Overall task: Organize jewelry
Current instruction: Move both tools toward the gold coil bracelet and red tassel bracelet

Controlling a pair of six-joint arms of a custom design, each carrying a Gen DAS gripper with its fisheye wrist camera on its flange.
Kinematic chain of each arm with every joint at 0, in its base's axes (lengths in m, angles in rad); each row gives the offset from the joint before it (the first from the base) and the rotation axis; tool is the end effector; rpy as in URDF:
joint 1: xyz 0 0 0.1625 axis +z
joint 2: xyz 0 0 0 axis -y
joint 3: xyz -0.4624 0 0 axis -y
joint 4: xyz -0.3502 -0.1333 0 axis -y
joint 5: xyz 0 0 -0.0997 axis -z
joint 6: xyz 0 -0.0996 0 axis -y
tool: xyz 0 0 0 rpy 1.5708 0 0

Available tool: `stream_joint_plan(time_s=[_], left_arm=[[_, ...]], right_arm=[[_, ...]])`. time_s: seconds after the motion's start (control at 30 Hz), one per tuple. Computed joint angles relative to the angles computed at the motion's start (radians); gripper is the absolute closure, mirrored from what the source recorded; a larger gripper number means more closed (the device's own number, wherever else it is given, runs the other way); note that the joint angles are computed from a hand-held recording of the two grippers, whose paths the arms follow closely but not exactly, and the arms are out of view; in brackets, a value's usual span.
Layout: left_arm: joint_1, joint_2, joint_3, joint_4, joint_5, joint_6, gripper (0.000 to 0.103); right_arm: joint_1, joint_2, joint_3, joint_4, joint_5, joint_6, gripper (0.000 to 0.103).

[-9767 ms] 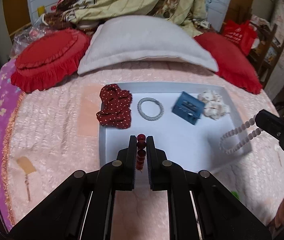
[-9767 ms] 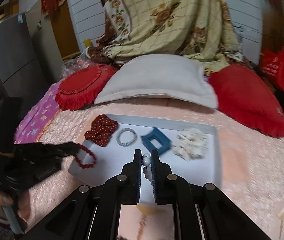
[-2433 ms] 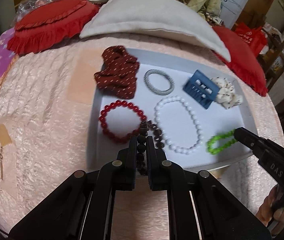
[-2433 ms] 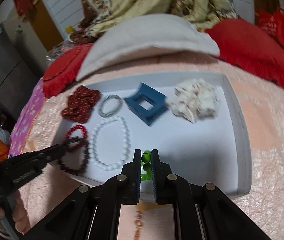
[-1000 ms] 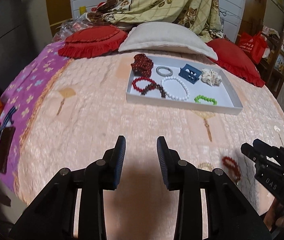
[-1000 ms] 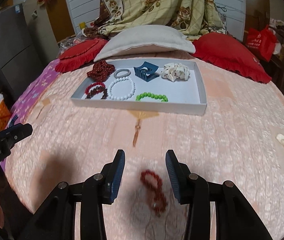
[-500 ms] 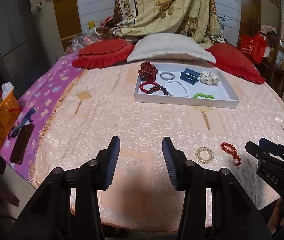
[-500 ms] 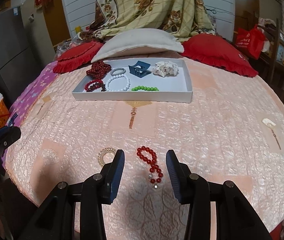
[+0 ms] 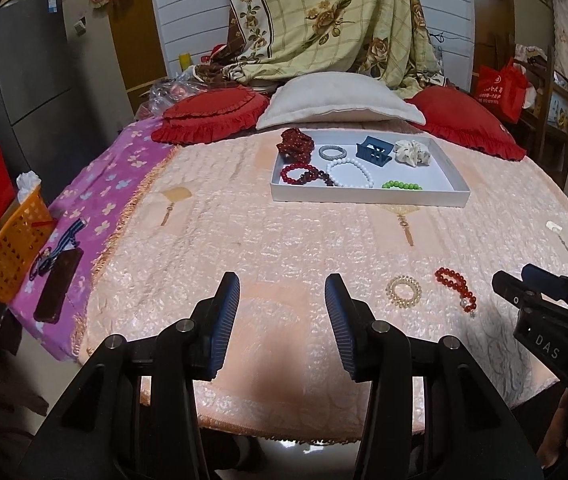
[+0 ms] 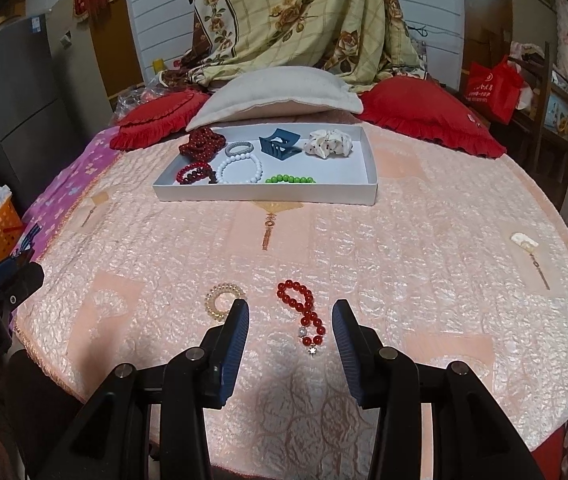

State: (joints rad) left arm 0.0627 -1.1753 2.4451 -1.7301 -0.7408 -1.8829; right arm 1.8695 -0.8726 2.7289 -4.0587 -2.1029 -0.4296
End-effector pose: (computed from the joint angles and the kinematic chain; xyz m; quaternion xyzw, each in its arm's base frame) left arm -0.2526 -0.2231 0.1356 0.0639 0.8036 -0.4000 0.4360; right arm 0.1761 -0.2908 0.1703 0.2503 -0.8860 0.2827 0.2690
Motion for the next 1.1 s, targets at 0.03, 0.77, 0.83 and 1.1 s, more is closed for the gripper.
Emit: stream_joint_plan(time_s=[0.03,0.77,0.83,1.1], left_arm=[[-0.005,0.000,0.000,0.004,-0.004,-0.005,0.059],[-0.033,-0.006,0.011,-0.013,-0.057,-0.003,0.058],[-0.023,-0.005,0.015,-0.027,-0.056,0.008,0.058],[0.040,-0.005,0.052,-0.128,-0.049,0.070,0.058]], right_arm=[[0.006,-0.001,0.003,-0.005,-0.001,0.000,0.062],[0.024,0.001,0.037,-0.057,-0.006,0.001,0.061],[0.012,0.004,0.036,-0.056,-0.002,0.002,0.061],[-0.061,0.013,0.031,-0.069,0.013,-0.014,0.061]])
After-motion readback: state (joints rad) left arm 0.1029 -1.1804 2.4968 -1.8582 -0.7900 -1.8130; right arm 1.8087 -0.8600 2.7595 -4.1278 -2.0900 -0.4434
